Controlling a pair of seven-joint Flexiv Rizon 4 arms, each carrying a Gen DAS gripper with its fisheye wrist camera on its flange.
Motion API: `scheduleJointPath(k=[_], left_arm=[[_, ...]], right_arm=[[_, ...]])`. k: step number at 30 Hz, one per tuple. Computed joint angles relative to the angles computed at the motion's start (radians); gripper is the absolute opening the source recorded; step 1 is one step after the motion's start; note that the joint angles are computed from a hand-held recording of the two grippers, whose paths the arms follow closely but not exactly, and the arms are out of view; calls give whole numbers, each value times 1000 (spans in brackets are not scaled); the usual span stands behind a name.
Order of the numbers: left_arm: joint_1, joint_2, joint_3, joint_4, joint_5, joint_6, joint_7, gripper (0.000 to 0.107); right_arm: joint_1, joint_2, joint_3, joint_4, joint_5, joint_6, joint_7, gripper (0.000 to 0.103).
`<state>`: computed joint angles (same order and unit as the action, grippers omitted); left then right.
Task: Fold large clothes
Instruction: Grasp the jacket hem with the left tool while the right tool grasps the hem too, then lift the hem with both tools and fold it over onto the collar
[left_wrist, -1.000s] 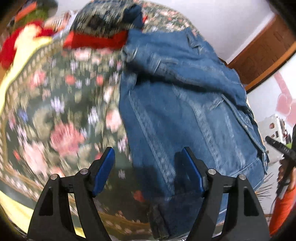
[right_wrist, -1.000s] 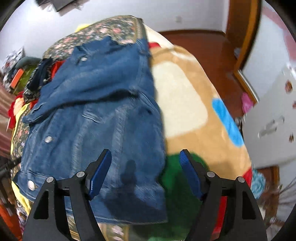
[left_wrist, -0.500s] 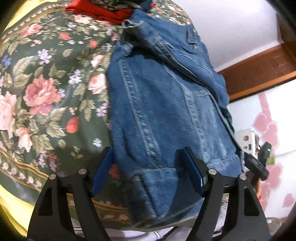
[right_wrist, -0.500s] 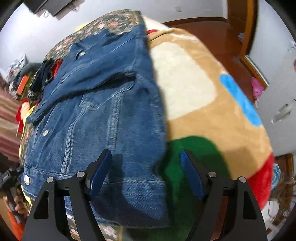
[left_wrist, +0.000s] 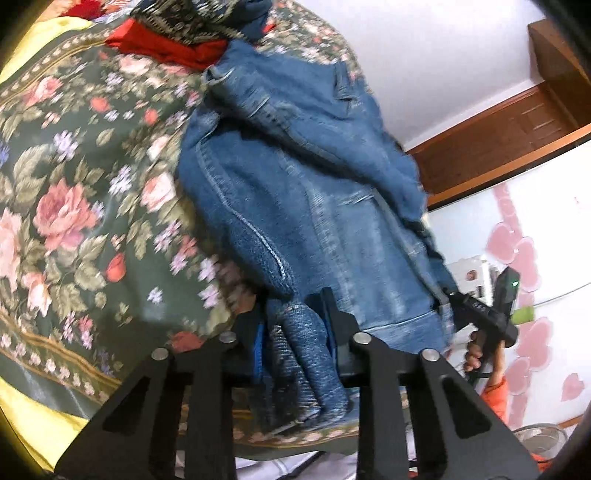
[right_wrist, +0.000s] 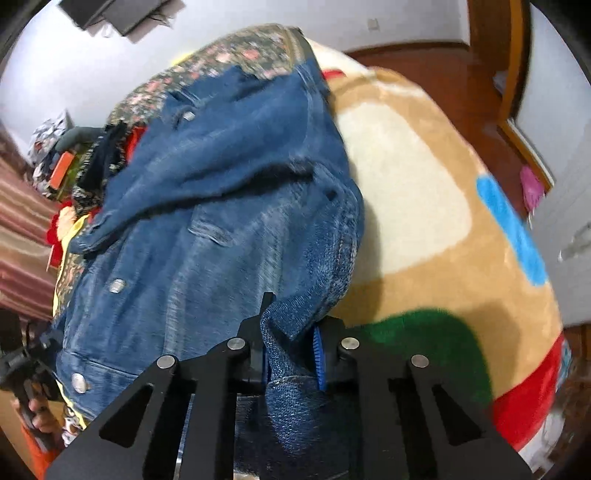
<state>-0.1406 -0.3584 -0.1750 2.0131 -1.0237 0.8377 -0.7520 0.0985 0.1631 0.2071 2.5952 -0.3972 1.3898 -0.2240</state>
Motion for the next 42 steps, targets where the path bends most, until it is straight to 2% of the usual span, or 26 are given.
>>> scheduleJointPath(k=[8, 15, 20, 22, 23, 24, 26, 30, 33, 36, 40, 42], left_arm=[[-27, 5, -32, -107, -71, 83, 103, 15], [-30, -85, -70, -284, -78, 179, 95, 14], [-22, -201, -87, -442, -13, 240, -37, 14], [-26, -263, -82, -521, 60, 246, -119, 14], [-32, -294, -76, -559, 101, 248, -157, 14], [-43, -326, -63, -600, 149, 251, -200, 14], [-72, -389, -25, -685, 251, 252, -287, 14], [-114, -512, 42, -853, 420, 225, -402, 14], [-123, -577, 63, -940, 506, 191, -446, 14], [-135, -635, 87, -1015, 590, 160, -482, 15], [-152, -693, 121, -1099, 703, 98, -521, 18], [-156, -712, 129, -1134, 752, 56, -531, 18]], right_arm=[[-126, -3, 1, -62, -219, 89, 64, 13], [-212, -78, -55, -161, -460, 151, 180, 12], [-276, -169, -148, -247, -739, 231, 393, 12], [-261, -211, -190, -280, -759, 254, 418, 12], [-249, -244, -206, -303, -733, 261, 407, 12], [-243, -265, -191, -317, -641, 248, 340, 12], [-228, -315, -184, -356, -550, 225, 280, 12], [-242, -391, -127, -412, -361, 181, 130, 12], [-260, -449, -73, -457, -240, 128, 21, 12], [-243, -488, -75, -481, -182, 94, -35, 14], [-235, -522, -74, -488, -86, 105, -84, 20], [-257, -531, -39, -500, -24, 101, -131, 22]])
